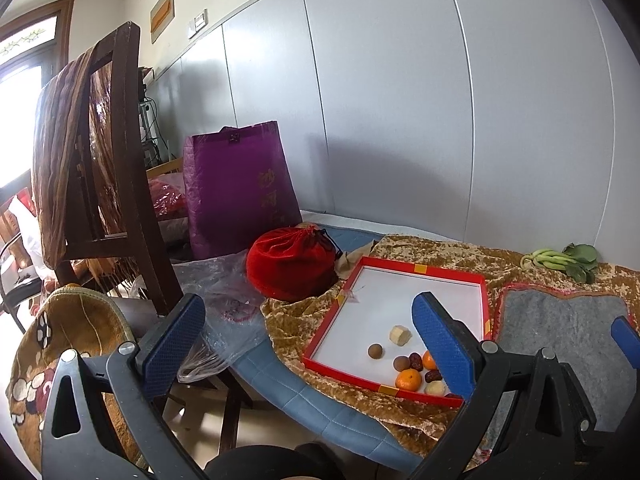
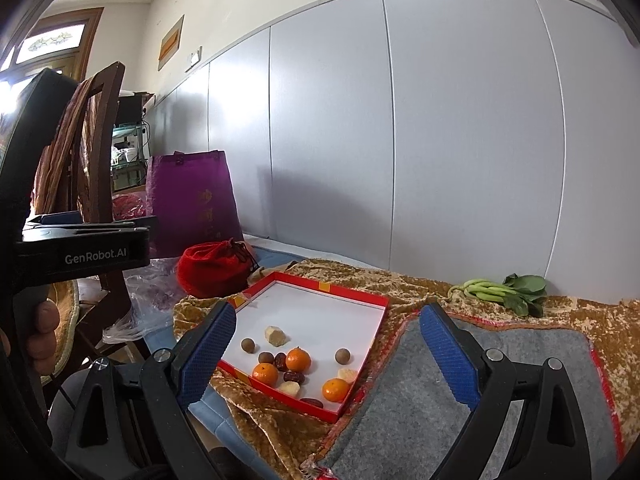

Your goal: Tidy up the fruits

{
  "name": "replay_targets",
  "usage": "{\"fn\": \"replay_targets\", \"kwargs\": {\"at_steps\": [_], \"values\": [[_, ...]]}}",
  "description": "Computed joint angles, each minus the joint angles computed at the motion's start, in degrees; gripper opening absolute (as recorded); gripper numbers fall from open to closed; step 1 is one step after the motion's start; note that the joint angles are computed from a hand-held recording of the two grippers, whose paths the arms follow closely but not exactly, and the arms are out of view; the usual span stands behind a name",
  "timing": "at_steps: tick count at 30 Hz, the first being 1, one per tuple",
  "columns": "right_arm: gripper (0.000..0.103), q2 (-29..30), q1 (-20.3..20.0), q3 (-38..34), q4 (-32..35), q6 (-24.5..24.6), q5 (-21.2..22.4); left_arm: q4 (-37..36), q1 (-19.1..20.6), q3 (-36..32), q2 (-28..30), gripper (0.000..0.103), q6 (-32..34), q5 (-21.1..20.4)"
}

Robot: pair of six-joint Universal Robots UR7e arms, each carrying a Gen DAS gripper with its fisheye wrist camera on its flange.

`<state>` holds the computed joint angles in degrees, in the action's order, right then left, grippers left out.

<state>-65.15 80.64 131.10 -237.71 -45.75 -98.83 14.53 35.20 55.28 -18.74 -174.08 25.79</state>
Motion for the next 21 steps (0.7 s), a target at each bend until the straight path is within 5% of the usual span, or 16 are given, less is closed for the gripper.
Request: {"fn": "replay_targets", "kwargs": {"at_steps": [10,21], "values": [[0.094,0.72,0.05,-2.56,4.95,2.4,-3.07,3.43,1.45,-2.41,1.82,0.103,-2.9,2.53],[0.094,3.23,3.48,-9.75,13.45,12.37,-13.46,5.49,4.42,-5.44,3.33,0.103,-4.22,7.05]]}}
